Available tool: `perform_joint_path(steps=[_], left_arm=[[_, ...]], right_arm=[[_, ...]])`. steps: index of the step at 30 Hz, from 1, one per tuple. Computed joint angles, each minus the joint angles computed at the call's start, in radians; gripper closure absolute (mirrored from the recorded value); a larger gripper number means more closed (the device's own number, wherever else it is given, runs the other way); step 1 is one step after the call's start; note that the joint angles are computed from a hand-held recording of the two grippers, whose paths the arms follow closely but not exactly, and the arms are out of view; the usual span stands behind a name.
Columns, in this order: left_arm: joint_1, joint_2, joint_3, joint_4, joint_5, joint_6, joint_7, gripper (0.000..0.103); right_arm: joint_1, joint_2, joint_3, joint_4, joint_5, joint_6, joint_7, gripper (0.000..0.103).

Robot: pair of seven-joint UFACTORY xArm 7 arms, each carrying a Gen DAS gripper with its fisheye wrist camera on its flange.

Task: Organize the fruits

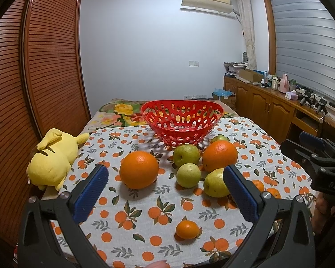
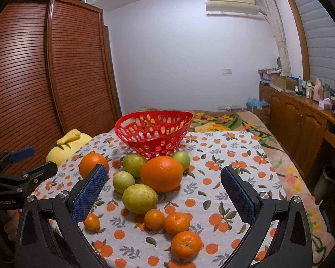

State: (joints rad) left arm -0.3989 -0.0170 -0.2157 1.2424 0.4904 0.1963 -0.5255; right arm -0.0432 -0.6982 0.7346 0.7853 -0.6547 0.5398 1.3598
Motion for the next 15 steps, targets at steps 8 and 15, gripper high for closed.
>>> perform_joint_path(steps=[8,15], left_arm=[[-0.011,0.019,0.004,-0.013,-0.134,0.013,0.135,0.000],[-0.024,0.053,0.004,-0.021,-0.278,0.056,0.281,0.000]], right_arm=[[0.017,0.011,-0.006,-0.027,-0.002,-0.006,0.003,0.000],[0.056,0.028,-0.033,-0.067,0.004,0.001,-0.003,0.002]])
